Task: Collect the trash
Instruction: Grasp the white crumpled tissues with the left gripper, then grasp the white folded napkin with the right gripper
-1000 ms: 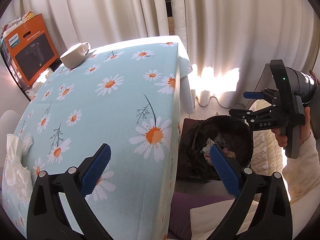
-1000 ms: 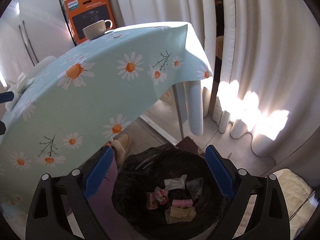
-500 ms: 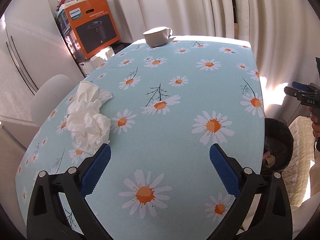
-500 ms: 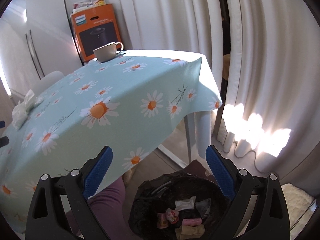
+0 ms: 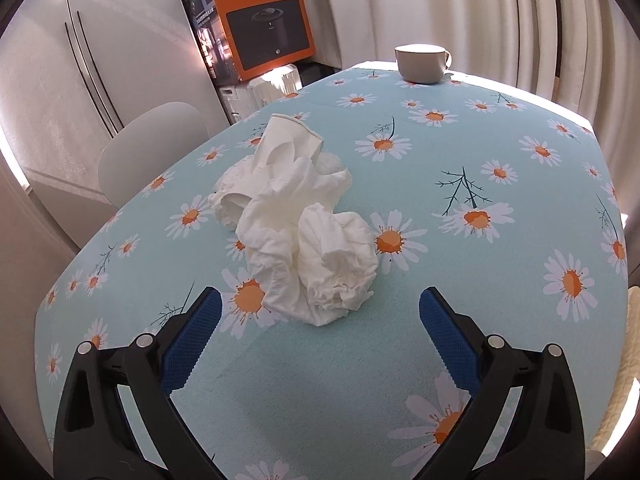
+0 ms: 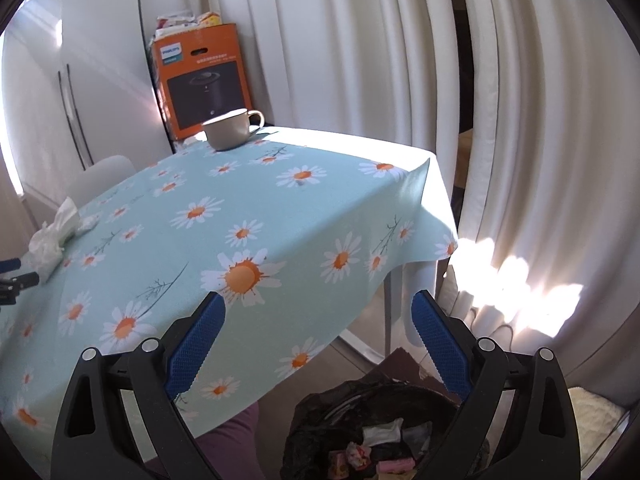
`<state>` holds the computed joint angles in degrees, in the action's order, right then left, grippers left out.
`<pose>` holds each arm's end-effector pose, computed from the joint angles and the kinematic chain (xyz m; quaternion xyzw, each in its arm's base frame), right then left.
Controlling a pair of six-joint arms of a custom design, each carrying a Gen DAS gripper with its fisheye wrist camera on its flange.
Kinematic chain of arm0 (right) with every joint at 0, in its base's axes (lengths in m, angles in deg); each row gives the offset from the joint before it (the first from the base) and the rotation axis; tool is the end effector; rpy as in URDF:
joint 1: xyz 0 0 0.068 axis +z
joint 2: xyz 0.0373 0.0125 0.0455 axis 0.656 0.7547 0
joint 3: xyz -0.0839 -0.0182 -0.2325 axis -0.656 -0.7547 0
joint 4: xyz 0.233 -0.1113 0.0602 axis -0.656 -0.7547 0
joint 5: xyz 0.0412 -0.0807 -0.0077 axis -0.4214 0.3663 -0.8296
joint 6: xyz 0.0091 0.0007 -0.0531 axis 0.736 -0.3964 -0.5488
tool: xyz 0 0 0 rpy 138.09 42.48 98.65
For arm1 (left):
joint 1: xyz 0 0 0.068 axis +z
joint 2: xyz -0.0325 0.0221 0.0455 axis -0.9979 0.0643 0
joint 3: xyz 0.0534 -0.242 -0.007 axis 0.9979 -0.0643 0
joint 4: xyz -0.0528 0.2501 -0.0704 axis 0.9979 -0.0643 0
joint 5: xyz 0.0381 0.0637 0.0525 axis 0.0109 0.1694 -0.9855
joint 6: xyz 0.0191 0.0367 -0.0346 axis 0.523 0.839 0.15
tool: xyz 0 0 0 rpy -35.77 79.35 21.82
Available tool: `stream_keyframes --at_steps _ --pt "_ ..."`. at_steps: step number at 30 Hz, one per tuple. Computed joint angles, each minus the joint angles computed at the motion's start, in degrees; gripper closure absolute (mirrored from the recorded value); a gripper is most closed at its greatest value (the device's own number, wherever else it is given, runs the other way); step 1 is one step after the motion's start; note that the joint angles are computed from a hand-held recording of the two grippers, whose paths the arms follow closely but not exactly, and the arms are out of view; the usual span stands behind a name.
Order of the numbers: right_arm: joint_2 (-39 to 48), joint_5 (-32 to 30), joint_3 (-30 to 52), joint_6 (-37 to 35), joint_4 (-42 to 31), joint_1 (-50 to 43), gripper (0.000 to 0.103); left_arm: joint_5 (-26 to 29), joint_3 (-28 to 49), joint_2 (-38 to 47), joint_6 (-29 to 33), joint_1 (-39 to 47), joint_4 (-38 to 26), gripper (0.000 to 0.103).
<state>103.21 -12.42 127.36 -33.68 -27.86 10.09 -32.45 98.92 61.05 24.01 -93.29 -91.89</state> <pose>0.0864 -0.0355 0.3082 0.1144 0.8764 0.0385 0.4662 0.2133 -0.0235 0.3376 0.1455 0.9092 0.0574 0.3859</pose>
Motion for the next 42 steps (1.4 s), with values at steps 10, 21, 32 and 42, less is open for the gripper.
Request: stream_keyframes --at_steps 10,21,32,42 --pt "6.54 35.21 7.97 18.64 0.92 44.58 0.013 12.15 1.66 2.03 9.53 13.72 -1.46 0.077" --pt "32.97 50.0 22.94 22.82 9.16 77.27 0.013 18.34 6.29 1.9 9.65 29.22 1.42 0.077" --pt "67.91 39.04 52.57 18.51 10.82 83.36 0.013 16.99 4.65 7.17 8.38 33.4 6.63 0.077" --pt "95.26 31.55 87.57 24.32 0.23 79.25 0.013 19.28 4.5 8.84 6.43 35.45 7.99 0.077"
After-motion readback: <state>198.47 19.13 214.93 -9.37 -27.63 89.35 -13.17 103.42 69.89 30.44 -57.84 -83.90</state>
